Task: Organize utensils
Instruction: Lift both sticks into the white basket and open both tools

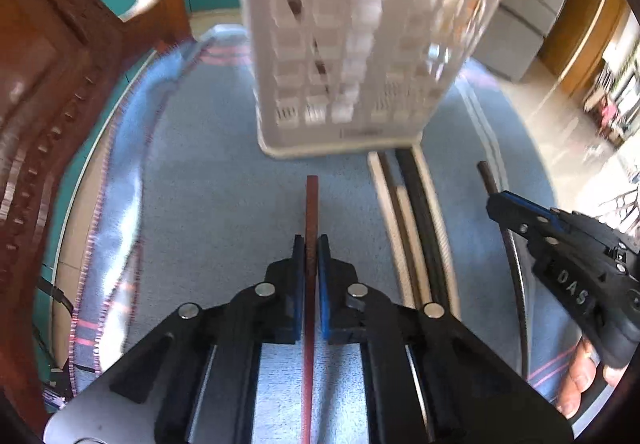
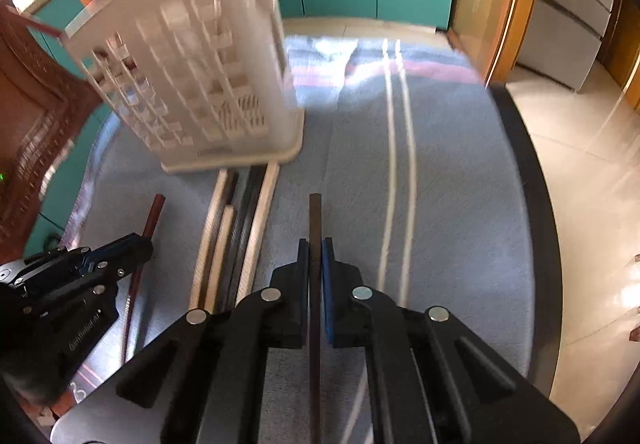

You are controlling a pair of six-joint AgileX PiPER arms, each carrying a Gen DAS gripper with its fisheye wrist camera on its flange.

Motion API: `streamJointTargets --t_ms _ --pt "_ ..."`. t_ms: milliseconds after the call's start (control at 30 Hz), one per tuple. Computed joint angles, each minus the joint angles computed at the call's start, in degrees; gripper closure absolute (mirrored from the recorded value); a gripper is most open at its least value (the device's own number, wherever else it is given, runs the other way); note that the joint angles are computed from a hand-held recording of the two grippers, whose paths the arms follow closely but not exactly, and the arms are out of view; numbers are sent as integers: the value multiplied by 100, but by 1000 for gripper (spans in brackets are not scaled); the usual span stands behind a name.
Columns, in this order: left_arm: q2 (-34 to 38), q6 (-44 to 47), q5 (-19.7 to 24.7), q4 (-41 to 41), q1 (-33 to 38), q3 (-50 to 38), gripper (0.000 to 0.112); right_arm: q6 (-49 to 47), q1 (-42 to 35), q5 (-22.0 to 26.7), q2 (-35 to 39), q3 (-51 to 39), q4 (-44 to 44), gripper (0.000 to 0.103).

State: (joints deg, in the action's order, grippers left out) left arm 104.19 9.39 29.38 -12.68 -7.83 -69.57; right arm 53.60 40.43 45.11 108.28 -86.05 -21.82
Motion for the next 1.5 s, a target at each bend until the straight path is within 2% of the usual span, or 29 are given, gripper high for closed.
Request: streamJointTargets --t_ms 133,333,500,600,700,767,833,933,967,1000,1033,1067,1133,1233,1400,1500 --pt "-642 815 -109 -905 242 297 105 296 59 -412 -610 368 -330 96" --pt "-1911 2566 -92 -2437 688 890 105 526 275 -836 -1462 690 -862 96" --pt "-2768 3641 270 -3632 1141 934 105 983 527 -1024 -2096 811 -1518 96" --pt "-3030 3931 433 -4055 1338 714 105 1580 722 -922 -2286 608 -2268 96" --pt "-2967 4019 641 -4593 1574 139 105 1848 786 -645 -2209 38 -2737 96" --pt "-2897 4131 749 -5119 1761 -139 105 2112 719 -728 -2162 -292 -3009 96" --pt "-2737 4134 440 -5501 1726 -393 105 2649 702 -708 -2085 -485 -3585 96" --pt "-2499 4199 -443 -5836 1536 -543 105 3901 619 -760 -1913 -517 -4708 96" --pt "-2483 4145 -866 -5817 1432 -456 105 4360 596 -688 -1796 -521 -5106 96" --pt "-2400 4062 -1062 -5783 1402 -433 105 4687 629 -594 -1757 -473 -5368 96" --pt "-2222 3890 -1107 -5746 1416 -494 105 5179 595 -581 -1677 -379 -5737 96" --pt "-2082 3879 -929 -5818 1569 -591 105 5455 569 -575 -1652 -288 -5953 96" --pt "-1883 3783 -918 -5839 1625 -670 105 5385 464 -503 -1345 -453 -5830 96" --pt "-1634 3837 -1144 -5921 1566 -751 105 5027 365 -627 -1092 -584 -5456 96" --pt "-1616 4836 -780 -7288 1844 -566 105 4121 573 -235 -528 -1014 -5049 96" --pt "-1716 5644 -822 -8236 1831 -328 105 3849 641 -169 -384 -1110 -4849 96"
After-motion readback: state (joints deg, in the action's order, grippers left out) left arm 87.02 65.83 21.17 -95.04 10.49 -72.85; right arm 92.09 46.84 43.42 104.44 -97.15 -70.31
